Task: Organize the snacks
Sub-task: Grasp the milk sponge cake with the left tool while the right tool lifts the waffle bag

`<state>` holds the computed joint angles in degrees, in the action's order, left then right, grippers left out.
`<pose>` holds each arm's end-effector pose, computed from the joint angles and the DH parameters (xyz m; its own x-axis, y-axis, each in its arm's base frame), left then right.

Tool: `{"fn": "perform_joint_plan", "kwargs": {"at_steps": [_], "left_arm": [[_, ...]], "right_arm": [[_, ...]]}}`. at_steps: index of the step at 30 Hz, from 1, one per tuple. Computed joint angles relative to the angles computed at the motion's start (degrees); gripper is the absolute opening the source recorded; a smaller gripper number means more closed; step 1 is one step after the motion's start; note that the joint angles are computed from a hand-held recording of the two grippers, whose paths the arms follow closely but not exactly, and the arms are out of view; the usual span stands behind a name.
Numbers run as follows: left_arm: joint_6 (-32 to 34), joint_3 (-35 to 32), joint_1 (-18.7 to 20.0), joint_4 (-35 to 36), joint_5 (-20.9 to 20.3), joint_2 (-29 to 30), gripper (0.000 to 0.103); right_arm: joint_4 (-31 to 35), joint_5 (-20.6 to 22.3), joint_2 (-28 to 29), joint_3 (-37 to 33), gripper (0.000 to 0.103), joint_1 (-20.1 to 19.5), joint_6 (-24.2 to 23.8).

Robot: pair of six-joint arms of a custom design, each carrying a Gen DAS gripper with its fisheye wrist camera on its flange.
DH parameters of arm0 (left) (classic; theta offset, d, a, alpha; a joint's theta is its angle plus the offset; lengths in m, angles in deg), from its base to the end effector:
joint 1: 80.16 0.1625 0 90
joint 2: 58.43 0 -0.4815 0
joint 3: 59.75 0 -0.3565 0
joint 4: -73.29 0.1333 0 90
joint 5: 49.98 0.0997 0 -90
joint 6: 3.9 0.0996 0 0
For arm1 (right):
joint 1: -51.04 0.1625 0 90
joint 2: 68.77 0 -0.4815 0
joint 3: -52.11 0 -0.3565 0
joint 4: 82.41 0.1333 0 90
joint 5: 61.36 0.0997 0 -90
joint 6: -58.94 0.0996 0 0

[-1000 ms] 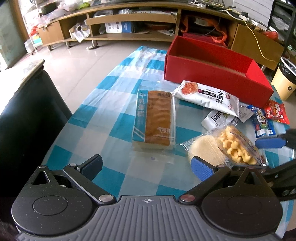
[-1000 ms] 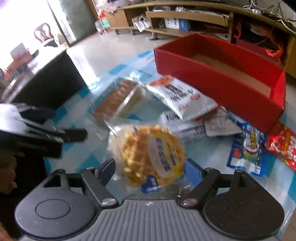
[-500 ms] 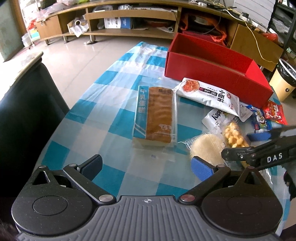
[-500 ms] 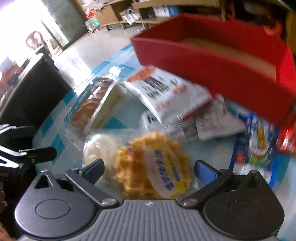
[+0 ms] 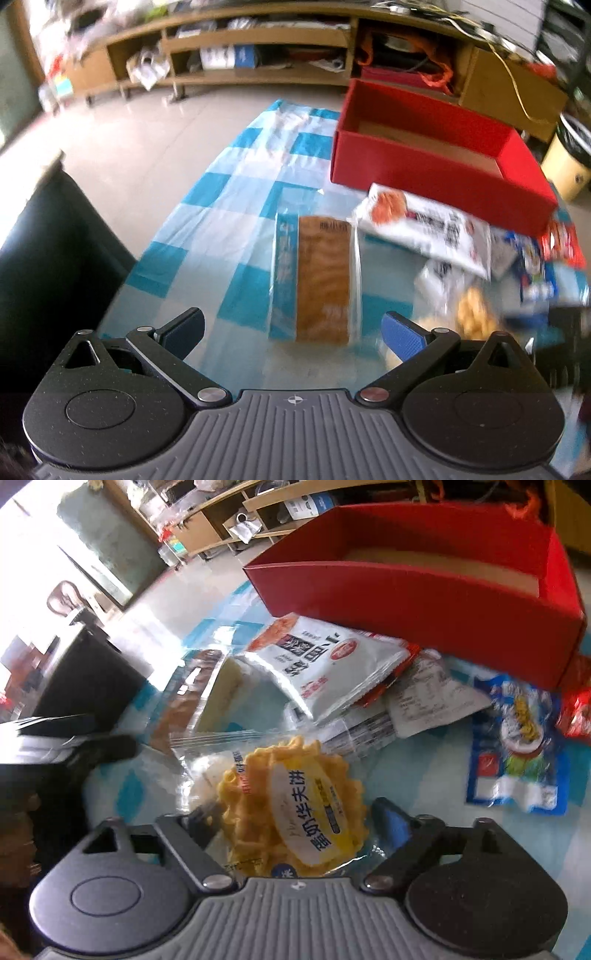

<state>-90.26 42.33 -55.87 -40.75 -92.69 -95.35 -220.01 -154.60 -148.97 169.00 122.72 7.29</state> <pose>-0.4304 -0.4208 0.0118 -0.6750 -0.2574 -0.6915 0.2047 0.8350 -0.5107 -0.0311 -0.5001 0.3452 -0.8280 -0.5300 0.1829 -0.5492 0.8324 -0.0739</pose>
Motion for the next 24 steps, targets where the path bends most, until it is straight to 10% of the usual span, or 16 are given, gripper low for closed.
{"fn": "perform_joint_plan", "kwargs": {"at_steps": [8,14,24], "left_arm": [[-1.74,-8.37,4.54,9.62,0.15,5.54,0.103],[-1.81,-6.54,8.26,3.43,-4.20,5.19,0.103],[-2.48,-1.40,6.06,-3.46,-7.85,1.77,0.072]], "right_arm": [[-3.17,0.37,-2.34,1.88,0.077,-0.01,-2.90],[-1.54,1.67,-3.47,0.78,0.077,-0.41,-1.00],[4.10,5.41,-7.10,-0.08,0.077,-2.04,0.17]]}}
